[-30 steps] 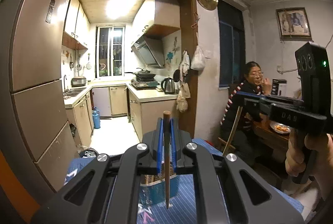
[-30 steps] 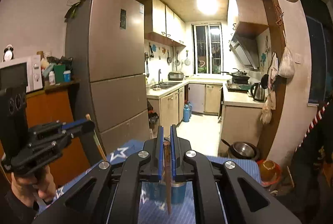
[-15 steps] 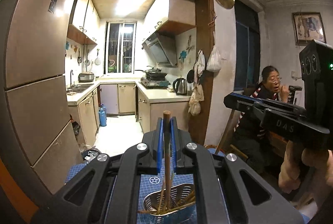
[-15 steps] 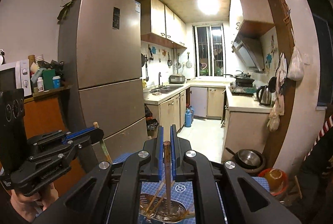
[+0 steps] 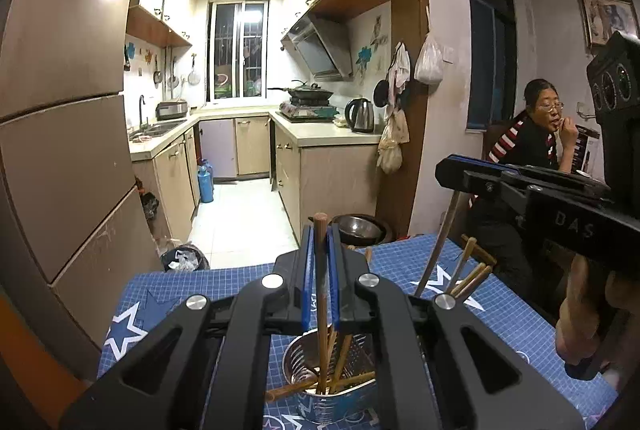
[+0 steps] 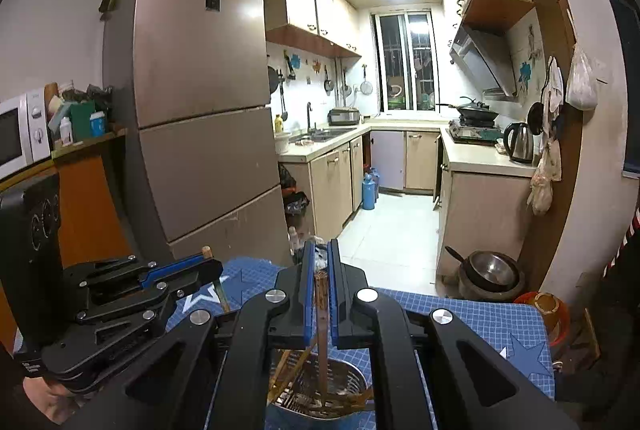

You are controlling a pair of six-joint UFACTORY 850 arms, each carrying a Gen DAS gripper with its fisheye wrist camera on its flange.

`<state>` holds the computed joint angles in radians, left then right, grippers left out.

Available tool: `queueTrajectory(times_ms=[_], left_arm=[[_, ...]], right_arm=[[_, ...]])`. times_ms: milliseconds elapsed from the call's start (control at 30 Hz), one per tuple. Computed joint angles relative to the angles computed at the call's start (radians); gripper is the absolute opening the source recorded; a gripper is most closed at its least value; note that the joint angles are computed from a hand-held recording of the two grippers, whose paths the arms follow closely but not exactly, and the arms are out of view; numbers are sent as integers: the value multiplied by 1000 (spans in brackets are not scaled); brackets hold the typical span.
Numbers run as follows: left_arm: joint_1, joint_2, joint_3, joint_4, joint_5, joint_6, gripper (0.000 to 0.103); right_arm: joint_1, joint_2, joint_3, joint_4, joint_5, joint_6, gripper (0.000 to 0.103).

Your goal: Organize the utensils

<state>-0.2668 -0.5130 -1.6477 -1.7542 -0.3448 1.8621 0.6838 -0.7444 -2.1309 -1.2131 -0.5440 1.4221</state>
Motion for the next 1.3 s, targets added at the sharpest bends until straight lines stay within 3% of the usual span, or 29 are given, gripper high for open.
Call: queueTrajectory(times_ms=[167, 233, 267, 300, 400, 467, 567, 700, 833, 900, 1000, 1100, 1200, 1300], left_arm=[[6, -4, -6, 64, 7, -69, 8], [8, 0, -2, 51, 11, -59, 22], [6, -1, -4, 37, 18, -48, 39], [3, 1, 0, -6, 29, -8, 52], [1, 18, 25, -65, 34, 47, 55], [1, 37, 50, -99, 36, 78, 56], [7, 91, 118, -183, 31, 147, 56], [18, 222, 301, -474, -3, 433, 67], [34, 378, 509, -685, -46, 629, 75], [41, 482, 646, -785, -76, 743, 84], [49, 605, 796, -871, -100, 822, 97], [70, 731, 944, -868, -130, 801, 97], [70, 838, 1060, -858, -110, 799, 97], [93, 913, 1150, -746, -113, 694, 97]], right_arm=[[2, -8, -6, 30, -7, -33, 8], [2, -7, -6, 37, -9, -36, 8], [3, -5, -2, 33, -12, -32, 15], [4, 1, 8, 15, -13, -14, 31], [16, 27, 49, -63, -33, 58, 57], [29, 56, 95, -143, -60, 133, 68], [65, 123, 196, -277, -121, 259, 76], [145, 236, 389, -446, -256, 441, 97], [276, 327, 569, -506, -483, 542, 98], [357, 351, 642, -498, -614, 582, 99], [457, 360, 716, -462, -733, 647, 99], [540, 345, 750, -382, -804, 693, 99], [610, 326, 765, -301, -845, 764, 99], [653, 308, 768, -232, -862, 815, 99]])
